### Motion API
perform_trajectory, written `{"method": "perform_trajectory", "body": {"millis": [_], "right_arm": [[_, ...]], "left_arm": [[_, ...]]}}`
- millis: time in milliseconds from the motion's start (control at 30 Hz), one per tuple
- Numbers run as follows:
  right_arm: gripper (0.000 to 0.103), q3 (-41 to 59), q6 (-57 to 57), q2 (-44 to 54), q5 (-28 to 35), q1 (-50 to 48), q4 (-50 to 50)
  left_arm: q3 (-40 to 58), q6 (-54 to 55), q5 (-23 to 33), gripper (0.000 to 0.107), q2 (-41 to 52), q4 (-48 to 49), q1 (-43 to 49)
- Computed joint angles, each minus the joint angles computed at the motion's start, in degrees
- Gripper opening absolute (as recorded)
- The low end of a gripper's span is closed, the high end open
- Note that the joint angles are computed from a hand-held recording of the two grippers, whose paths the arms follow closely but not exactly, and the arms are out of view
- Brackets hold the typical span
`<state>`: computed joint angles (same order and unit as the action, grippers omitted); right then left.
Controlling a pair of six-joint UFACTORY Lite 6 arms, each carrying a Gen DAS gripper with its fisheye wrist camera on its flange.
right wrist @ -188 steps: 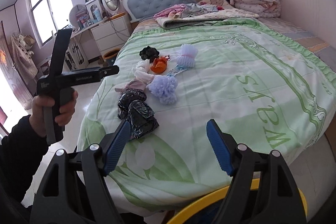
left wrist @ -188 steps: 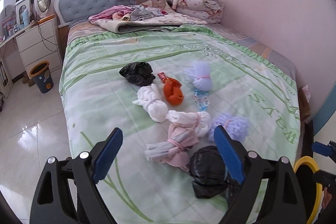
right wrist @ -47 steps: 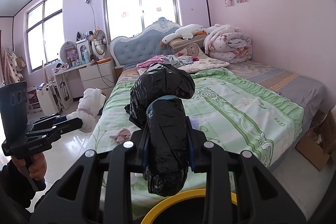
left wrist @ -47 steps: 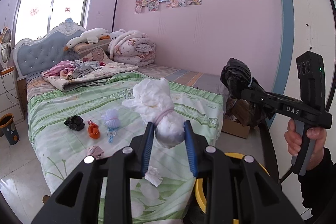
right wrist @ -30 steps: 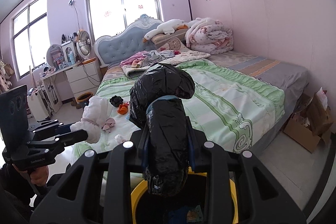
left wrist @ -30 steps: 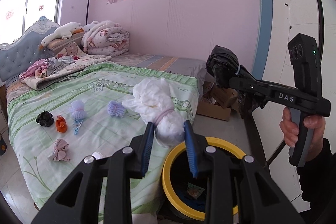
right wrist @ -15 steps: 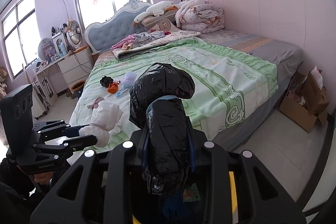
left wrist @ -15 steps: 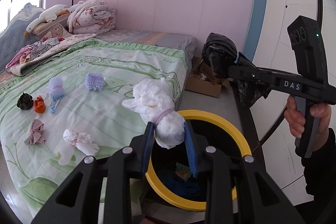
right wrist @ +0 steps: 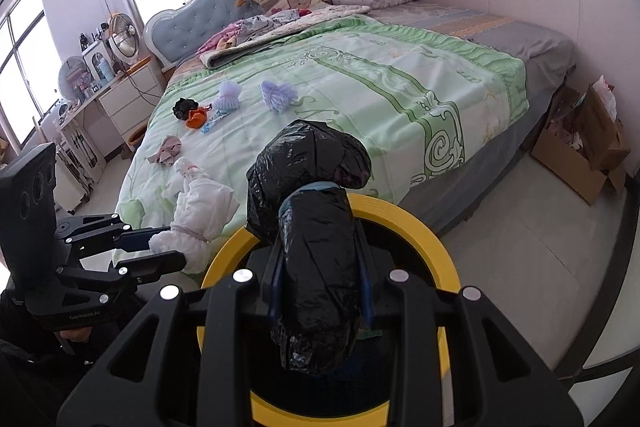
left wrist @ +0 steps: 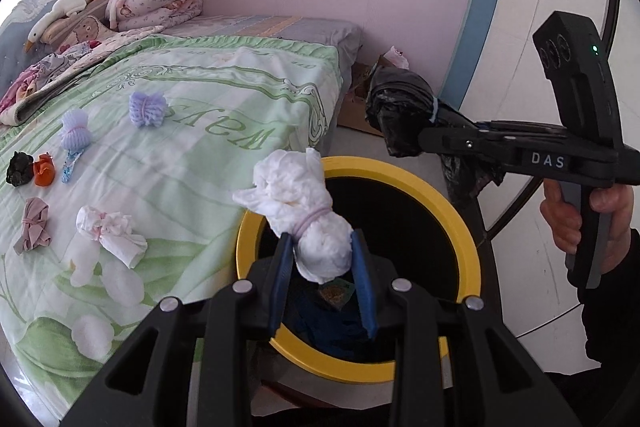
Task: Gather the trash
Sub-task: 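Carry black bag in right tool and tissue bundle in left tool over bin, then open right tool to drop black bag while left tool drops tissue bundle into bin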
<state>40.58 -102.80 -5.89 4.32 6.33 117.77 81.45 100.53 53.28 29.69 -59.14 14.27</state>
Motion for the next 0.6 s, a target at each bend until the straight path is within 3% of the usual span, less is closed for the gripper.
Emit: {"method": "perform_trajectory", "body": {"millis": [200,333,433,600], "right_arm": [[0.029,-0.6,-6.1,-0.1,0.6,0.3,5.5],[0.032,-0.2,4.3,0.2,1.5,-0.3,-4.0],[0.034,-0.4,4.6,-0.1,1.4,-0.5,-4.1],[0.044,0.2,12.3,0.0,1.6,-1.3,-11.3]], "left_arm": [[1.1,-1.4,0.8,0.028,0.9,0.4,-0.5],[2.2,-2.6,1.7,0.029,1.8,0.6,-0.2],[2.4,-2.8,2.6,0.030,1.9,0.7,0.2],[3.3,-3.4,3.1,0.035,2.1,0.8,0.4]]}}
